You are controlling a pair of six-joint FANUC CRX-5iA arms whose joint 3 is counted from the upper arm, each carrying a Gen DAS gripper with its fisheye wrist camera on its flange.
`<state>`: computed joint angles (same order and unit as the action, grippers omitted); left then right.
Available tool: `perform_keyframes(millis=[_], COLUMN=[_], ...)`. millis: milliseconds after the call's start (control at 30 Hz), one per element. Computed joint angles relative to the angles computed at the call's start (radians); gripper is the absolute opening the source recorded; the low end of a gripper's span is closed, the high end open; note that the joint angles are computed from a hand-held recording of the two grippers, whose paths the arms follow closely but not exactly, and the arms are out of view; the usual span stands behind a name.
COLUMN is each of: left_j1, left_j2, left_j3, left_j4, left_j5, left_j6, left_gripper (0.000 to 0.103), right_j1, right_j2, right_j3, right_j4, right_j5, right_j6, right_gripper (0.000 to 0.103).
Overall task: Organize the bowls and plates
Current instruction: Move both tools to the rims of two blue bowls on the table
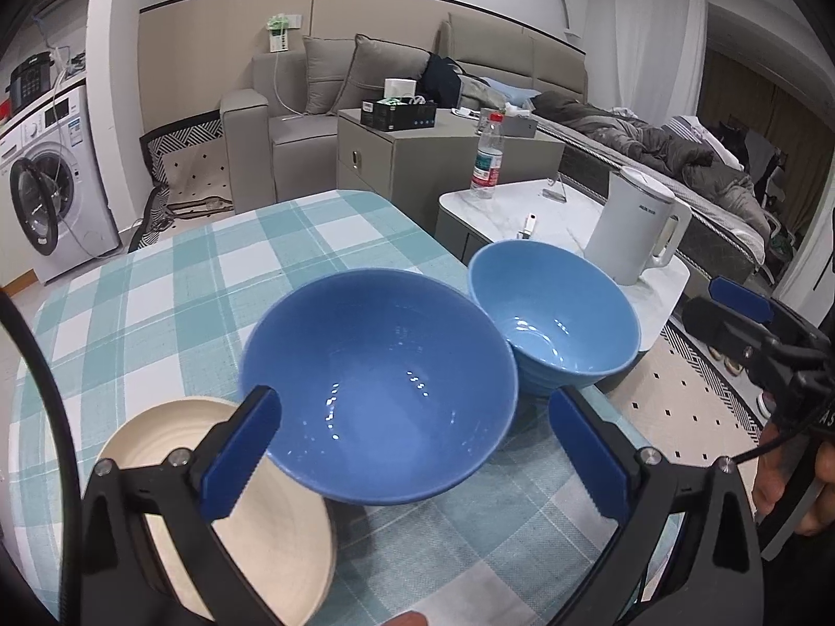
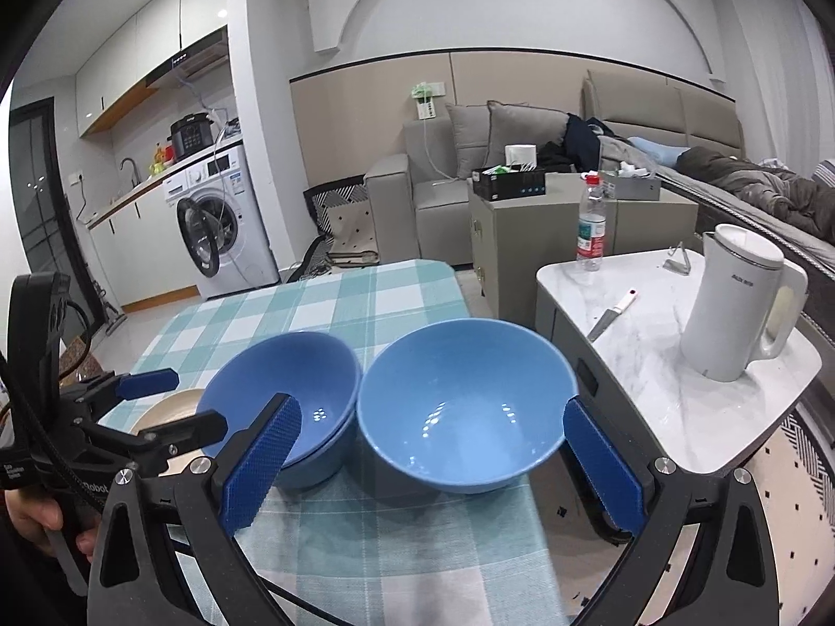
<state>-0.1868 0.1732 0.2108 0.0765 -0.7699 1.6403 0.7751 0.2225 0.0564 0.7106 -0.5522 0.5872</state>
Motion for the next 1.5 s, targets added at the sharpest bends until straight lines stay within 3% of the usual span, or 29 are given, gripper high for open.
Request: perform_keyframes(millis=[367, 767, 867, 1000, 1300, 1500], left_j1=[-0.056, -0.086, -0.089, -0.088, -0.105, -0.110], left_j2=[0.085, 0.131, 0.134, 0.138, 0.161, 0.184], left_j3=[0.106, 0.148, 0.139, 0.123, 0.122, 0.156], left_j4=[0.002, 0.021, 0.057, 0.129, 0.220, 0.189], left_j5=[-0.053, -0.049, -0.034, -0.027, -0.020, -0.024], left_j6=[0.001, 0.061, 0.034, -0.012, -0.026, 0.068], left_gripper=[0.103, 0.103, 0.097, 0.081, 0.073, 0.071], right_j1=[-0.066, -0.106, -0.112, -0.124, -0.159, -0.163], right_j2=[-0.047, -0.033, -0.031, -0.028, -0.009, 0.020], right_j3=[-0.064, -0.053, -0.049, -0.057, -0.040, -0.013], right_j4=[0.025, -0.060, -0.090, -0.083, -0.179, -0.205], right_j5=[0.018, 0.029, 0.033, 0.037, 0.046, 0.030], right_j6=[-0.107, -0.080, -0.063, -0.073, -0.048, -0.027], right_gripper=[0.102, 0.102, 0.102, 0.102, 0.102, 0.097])
